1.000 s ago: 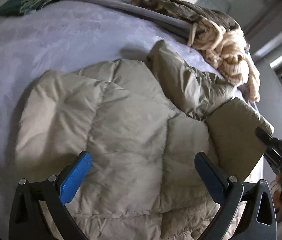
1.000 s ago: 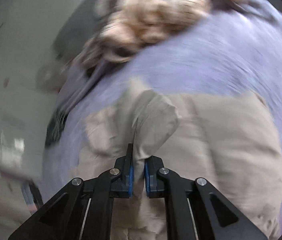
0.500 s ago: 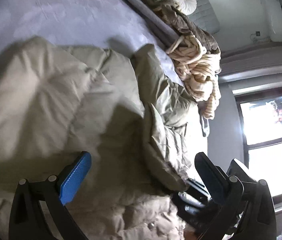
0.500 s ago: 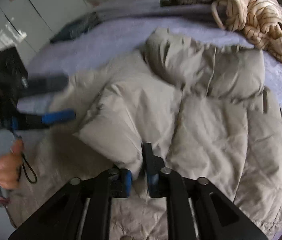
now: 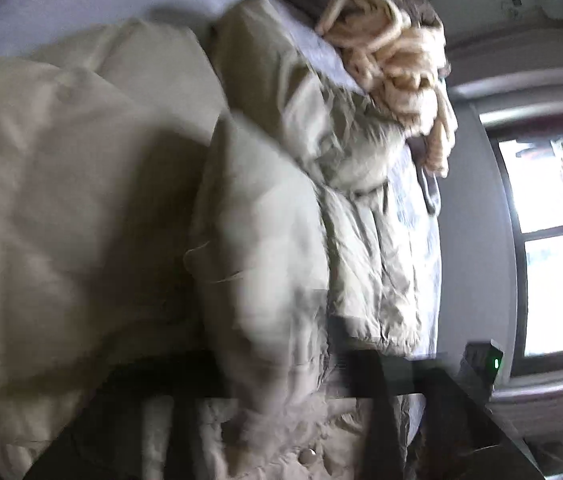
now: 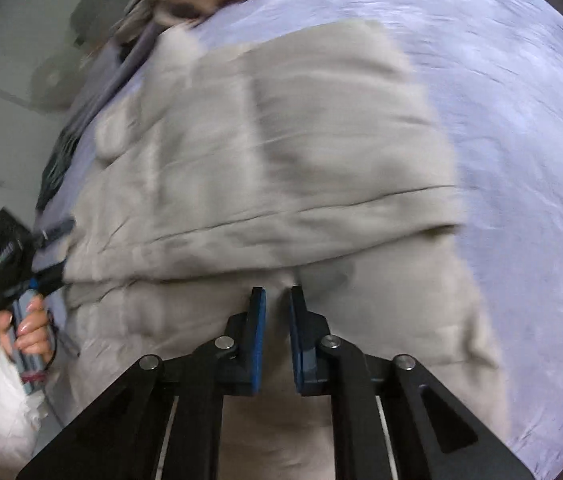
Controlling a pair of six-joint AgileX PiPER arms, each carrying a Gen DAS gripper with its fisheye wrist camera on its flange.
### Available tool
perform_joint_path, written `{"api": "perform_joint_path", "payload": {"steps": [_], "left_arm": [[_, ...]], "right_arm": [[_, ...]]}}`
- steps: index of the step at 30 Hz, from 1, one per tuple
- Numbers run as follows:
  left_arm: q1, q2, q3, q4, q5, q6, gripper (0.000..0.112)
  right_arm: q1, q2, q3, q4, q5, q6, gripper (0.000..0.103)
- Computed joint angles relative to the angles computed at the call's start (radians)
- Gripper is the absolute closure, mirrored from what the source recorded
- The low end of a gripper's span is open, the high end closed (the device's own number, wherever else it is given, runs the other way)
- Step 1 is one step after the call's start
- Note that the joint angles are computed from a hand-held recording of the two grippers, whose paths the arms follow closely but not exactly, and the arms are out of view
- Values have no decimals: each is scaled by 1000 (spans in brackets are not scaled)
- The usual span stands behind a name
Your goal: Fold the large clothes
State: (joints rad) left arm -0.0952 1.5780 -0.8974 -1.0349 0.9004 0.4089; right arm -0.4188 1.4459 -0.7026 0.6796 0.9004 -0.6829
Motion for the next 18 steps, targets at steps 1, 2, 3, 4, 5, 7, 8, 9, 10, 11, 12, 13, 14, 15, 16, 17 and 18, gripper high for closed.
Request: {"api": "perform_joint_path", "payload": {"steps": [1,2,3,4,5,7,8,9,10,11,12,13,14,15,16,17,18], "left_arm": [[-18,-13,-6,23,-22,-24,102],[-36,-41,-6,40,-48,-41,102],[-40,-67,3,35,-61,-39,102],[-38,-101,11,24,-72,-38,102],[-35,-134,15,32,-81,-51,102],[-34,-180,18,84,-92,-93,102],[-35,-188,20,101,-91,-104,102],[-37,-188,24,114,-90,-109,102],[-53,-179,28,152,-100,-138,102],[-64,-171,37,180,-115,-150,102],[-75,-165,47,203,-133,-156,102],[-91,-153,63,235,-159,-163,102],[-100,-141,81,253,-181,-151,102],[-97,-137,102,253,-197,-124,102],[-96,-137,112,250,-206,-105,102],[-97,-137,109,261,-207,-109,102],[-102,-138,101,285,-207,-130,101]], "right_arm": [[-12,6,-5,3,-23,-7,91],[-12,8,-9,-1,-59,-9,92],[7,2,-17,-29,-116,8,92],[26,-4,-23,-60,-157,30,92],[52,-17,-32,-114,-216,68,92],[101,-46,-55,-211,-288,164,92],[111,-67,-56,-241,-321,182,95],[119,-86,-54,-264,-345,192,95],[134,-99,-48,-299,-370,214,95],[158,-101,-39,-343,-396,248,95],[190,-94,-30,-394,-419,300,95],[207,-78,-18,-437,-440,335,95],[215,-51,-8,-457,-462,353,96],[206,-24,-6,-447,-467,340,99],[219,4,-8,-441,-480,348,100],[203,26,-3,-412,-486,316,102],[197,36,8,-380,-500,281,102]]}}
